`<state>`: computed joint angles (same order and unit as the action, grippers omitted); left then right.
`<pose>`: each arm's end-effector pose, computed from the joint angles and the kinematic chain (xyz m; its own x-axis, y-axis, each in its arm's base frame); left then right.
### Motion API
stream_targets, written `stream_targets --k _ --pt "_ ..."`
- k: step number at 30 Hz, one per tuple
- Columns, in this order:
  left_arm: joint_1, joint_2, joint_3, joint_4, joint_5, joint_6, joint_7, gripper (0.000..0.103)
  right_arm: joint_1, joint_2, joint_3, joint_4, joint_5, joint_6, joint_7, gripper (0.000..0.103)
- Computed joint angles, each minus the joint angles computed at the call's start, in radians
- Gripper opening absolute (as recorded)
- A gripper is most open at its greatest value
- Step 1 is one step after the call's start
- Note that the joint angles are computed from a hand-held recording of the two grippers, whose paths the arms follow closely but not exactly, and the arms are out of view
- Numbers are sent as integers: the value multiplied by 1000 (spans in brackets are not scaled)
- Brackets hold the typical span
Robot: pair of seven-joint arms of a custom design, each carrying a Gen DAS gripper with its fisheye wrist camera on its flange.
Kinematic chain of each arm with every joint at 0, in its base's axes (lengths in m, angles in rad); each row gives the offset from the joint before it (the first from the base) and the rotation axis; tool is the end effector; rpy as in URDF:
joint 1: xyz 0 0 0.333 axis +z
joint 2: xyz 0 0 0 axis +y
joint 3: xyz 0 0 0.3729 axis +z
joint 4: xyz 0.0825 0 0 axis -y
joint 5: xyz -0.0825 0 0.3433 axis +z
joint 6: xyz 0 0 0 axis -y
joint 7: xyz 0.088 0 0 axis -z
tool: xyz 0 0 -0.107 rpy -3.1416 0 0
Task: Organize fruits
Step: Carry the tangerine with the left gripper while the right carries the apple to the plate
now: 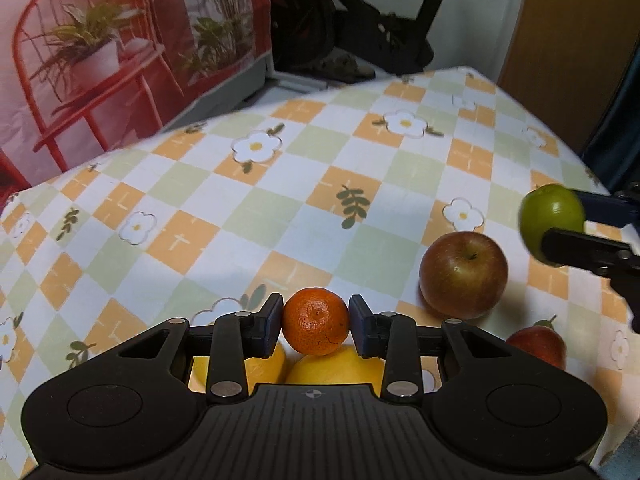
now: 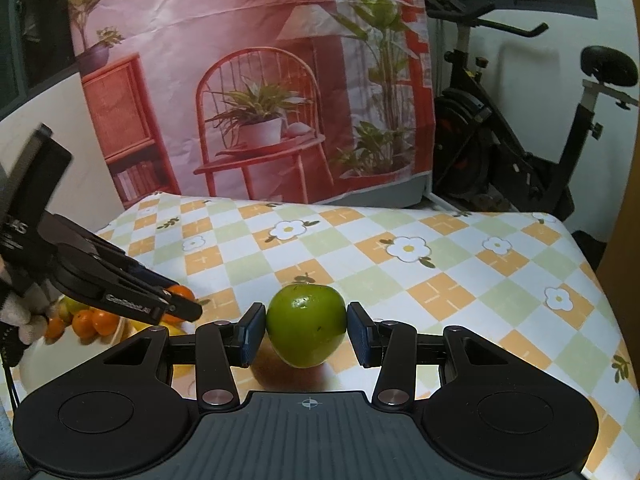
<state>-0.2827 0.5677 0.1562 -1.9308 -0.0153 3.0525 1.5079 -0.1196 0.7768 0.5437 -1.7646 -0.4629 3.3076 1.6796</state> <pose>0.6656 -0.1002 0.3369 -0.0850 -0.9955 -0.0410 -0.8404 0.0937 -0.5338 0.6714 0.2422 0.3539 0.5394 -0.8286 -0.1495 -0.5757 -0.2333 -0.7837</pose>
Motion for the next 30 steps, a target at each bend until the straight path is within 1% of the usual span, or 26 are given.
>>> stream_targets --k 2,4,8,11,12,13,15,21,26,30 --pt "4 -26 -1 -37 1 31 6 38 5 -2 8 2 -4 -7 -6 41" --pt "-2 -53 10 -79 -1 66 14 38 14 -4 15 6 -3 -17 -15 41" --pt "-4 -106 21 -158 -29 123 41 38 36 -7 26 12 7 -43 -45 41" --pt "20 -146 2 -217 -63 164 79 38 55 -7 35 22 28 -67 -73 41" --pt "39 -159 -17 -236 -75 175 96 38 65 -8 35 24 35 -73 -84 41" --pt "74 -175 -52 -258 -87 187 117 38 74 -9 35 27 43 -78 -95 41" --pt "113 -200 -91 -296 -113 206 145 38 91 -9 39 34 60 -91 -117 41" --pt "185 -260 -149 -404 -191 259 207 38 140 4 57 64 116 -142 -193 41" --pt "308 -300 -234 -486 -233 292 231 38 195 27 64 103 160 -201 -269 41" --pt "361 -307 -259 -528 -250 298 230 38 243 58 62 149 201 -250 -322 41"
